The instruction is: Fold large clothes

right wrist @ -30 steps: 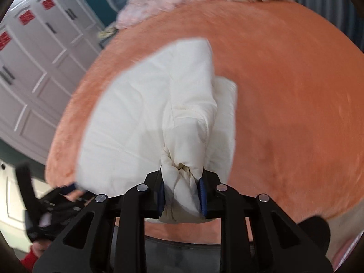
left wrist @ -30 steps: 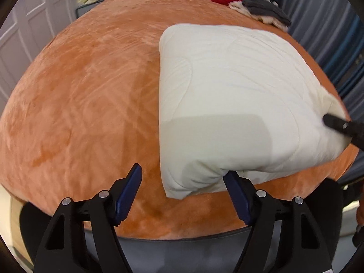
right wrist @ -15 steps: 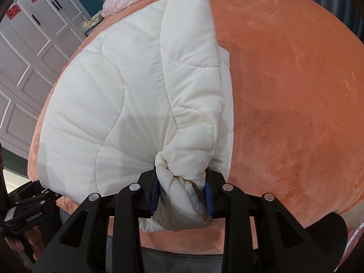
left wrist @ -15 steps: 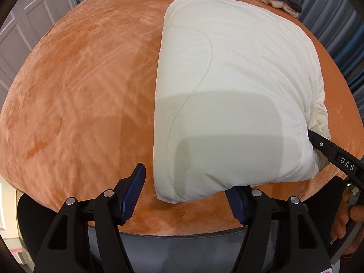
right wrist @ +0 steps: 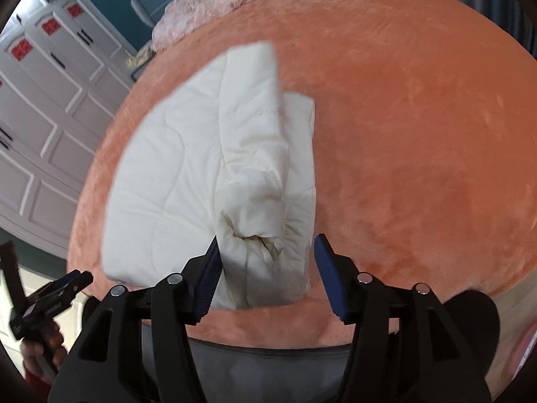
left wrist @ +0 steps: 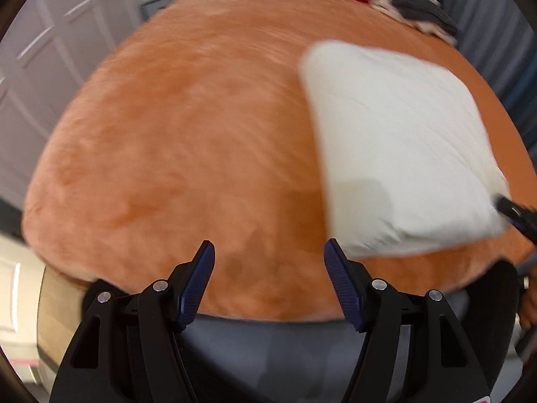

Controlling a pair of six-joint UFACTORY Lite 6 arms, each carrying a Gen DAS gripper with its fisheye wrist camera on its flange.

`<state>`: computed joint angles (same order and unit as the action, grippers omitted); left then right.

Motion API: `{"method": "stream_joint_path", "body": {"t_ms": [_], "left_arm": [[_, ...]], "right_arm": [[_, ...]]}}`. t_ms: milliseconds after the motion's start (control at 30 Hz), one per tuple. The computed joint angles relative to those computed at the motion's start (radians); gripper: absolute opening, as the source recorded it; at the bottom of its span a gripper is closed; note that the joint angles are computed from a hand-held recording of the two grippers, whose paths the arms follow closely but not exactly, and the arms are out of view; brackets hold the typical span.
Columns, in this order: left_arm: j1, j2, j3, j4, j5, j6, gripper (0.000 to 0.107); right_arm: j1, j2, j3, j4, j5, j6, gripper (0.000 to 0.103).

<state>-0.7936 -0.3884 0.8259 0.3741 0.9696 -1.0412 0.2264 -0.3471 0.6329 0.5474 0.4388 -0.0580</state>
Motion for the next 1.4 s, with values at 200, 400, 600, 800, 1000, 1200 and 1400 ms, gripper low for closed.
{"method": "stream_joint_path", "body": {"t_ms": [200,400,600,800,1000,1200,1400], "left_arm": [[0.236,0.139,0.243,-0.040,-0.108,0.176,0.065],[0.275,0.506,0.647,-0.124,-0.182,0.296,0.065],[0.307,0.855,0.999,-0.231,-0.167,0.389,0.065],[0.301,1.075,1.183,-0.301,-0.163,0.411,0.065],[0.241,1.150,1.216,-0.219,-0.182,0.359,0.065],[0.186,1.222,1.263,-0.120,-0.179,0.295,0.066],[0.160,1.241,1.199,0.012,-0.230,0.196,0.069]], "right_arm": [[-0.052,0.067,0.227,-0.031,0.074,0.027,0.056],[-0.077,0.350,0.555,-0.004,0.070,0.040,0.073],[-0.070,0.623,0.770,-0.055,0.046,0.170,0.074],[-0.067,0.803,0.844,0.115,0.041,0.068,0.059],[-0.045,0.633,0.584,0.130,-0.192,0.027,0.011],[-0.012,0.650,0.469,-0.162,-0.292,0.274,0.012],[0.008,0.713,0.502,-0.258,-0.312,0.341,0.016]]}}
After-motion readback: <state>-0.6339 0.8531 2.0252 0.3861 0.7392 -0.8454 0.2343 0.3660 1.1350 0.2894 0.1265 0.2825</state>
